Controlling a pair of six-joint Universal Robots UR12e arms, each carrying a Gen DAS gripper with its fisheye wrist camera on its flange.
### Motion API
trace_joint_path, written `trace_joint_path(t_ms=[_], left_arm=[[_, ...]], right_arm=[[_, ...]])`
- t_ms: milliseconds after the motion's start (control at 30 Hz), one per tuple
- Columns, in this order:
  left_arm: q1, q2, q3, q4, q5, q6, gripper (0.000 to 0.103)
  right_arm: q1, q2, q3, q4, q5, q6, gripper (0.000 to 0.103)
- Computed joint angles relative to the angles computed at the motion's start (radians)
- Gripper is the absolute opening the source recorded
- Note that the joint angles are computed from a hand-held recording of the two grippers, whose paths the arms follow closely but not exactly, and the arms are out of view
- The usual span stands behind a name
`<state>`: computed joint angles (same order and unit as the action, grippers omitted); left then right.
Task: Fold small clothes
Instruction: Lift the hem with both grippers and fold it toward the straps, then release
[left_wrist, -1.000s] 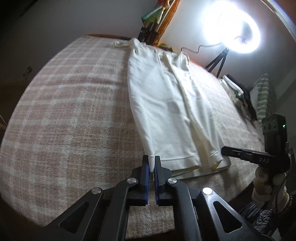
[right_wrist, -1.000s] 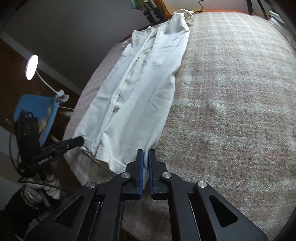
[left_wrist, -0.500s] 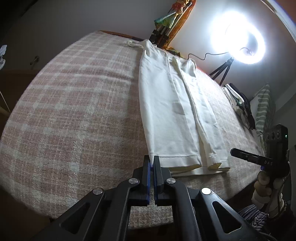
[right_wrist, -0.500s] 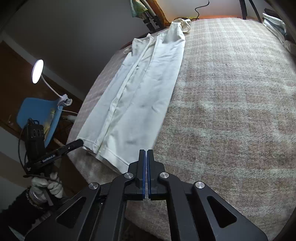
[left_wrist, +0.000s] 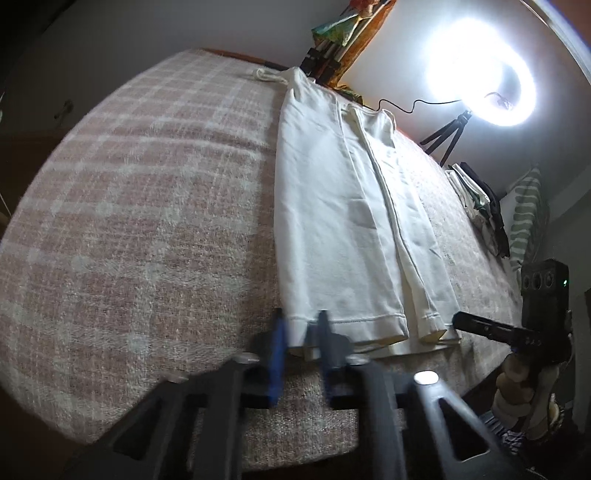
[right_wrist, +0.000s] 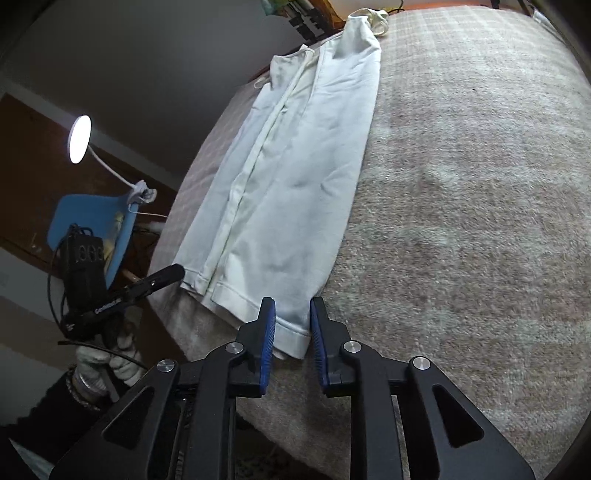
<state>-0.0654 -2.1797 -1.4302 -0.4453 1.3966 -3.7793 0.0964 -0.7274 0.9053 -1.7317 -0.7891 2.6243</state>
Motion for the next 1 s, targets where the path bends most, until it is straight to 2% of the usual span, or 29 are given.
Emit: trace_joint_path(t_ms=[33, 133, 267, 500, 767, 1000], left_arm=[[0.001, 0.001, -0.003, 0.004, -0.004, -0.008, 0.003], [-0.004, 0.006, -0.006, 0.011, 0.008, -0.002, 0.000], [-0.002, 0.013, -0.014, 0.062, -0.004, -0.012, 0.000], [0.002, -0.004, 0.041, 0.069, -0.003, -0.004, 0.000], [0.021, -0.048, 0.139, 0.049, 0.012, -0.038, 0.000], [0.034, -0.126, 0.272, -0.046, 0.048, -0.013, 0.000]], right_arm=[[0.000, 0.003, -0.006, 0.008, -0.005, -0.006, 0.008], [-0.001, 0.006, -0.011, 0.023, 0.000, -0.009, 0.004], [-0.010, 0.018, -0.037, 0.071, 0.061, 0.008, 0.003], [-0.017, 0.043, -0.086, 0.050, 0.145, 0.074, 0.002], [-0.011, 0.117, -0.209, -0.048, 0.187, 0.244, 0.002], [-0.004, 0.215, -0.362, -0.118, 0.151, 0.408, 0.001]])
